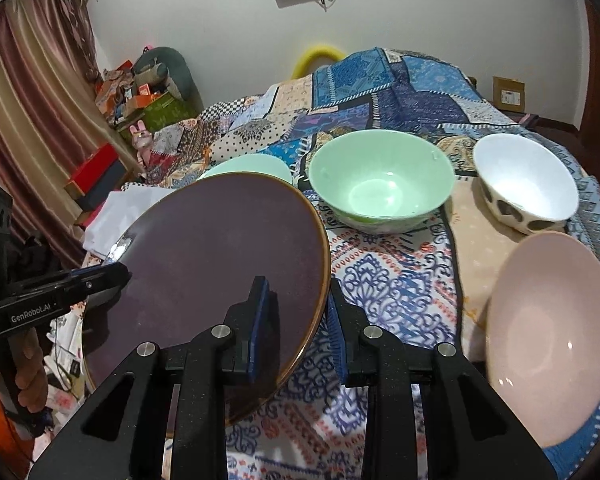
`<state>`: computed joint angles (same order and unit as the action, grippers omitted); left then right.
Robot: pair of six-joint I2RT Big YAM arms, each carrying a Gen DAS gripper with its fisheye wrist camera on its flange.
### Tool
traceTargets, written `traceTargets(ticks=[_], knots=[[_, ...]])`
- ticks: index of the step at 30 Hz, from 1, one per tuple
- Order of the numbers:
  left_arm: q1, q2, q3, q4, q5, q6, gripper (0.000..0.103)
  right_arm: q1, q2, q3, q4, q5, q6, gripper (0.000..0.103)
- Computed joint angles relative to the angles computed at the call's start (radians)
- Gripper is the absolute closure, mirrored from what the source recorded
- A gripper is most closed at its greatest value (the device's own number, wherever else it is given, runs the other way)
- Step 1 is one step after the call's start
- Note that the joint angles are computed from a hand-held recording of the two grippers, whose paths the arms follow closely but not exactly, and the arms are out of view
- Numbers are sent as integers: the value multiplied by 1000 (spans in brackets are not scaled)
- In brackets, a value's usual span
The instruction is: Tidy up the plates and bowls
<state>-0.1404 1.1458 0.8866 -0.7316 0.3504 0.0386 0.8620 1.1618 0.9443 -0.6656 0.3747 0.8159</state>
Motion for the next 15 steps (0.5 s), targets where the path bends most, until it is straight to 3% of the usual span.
traceTargets(ticks=[15], knots=[[-111,-98,-47,-59,-40,-66,79,59,-129,-86,-61,62,84,78]])
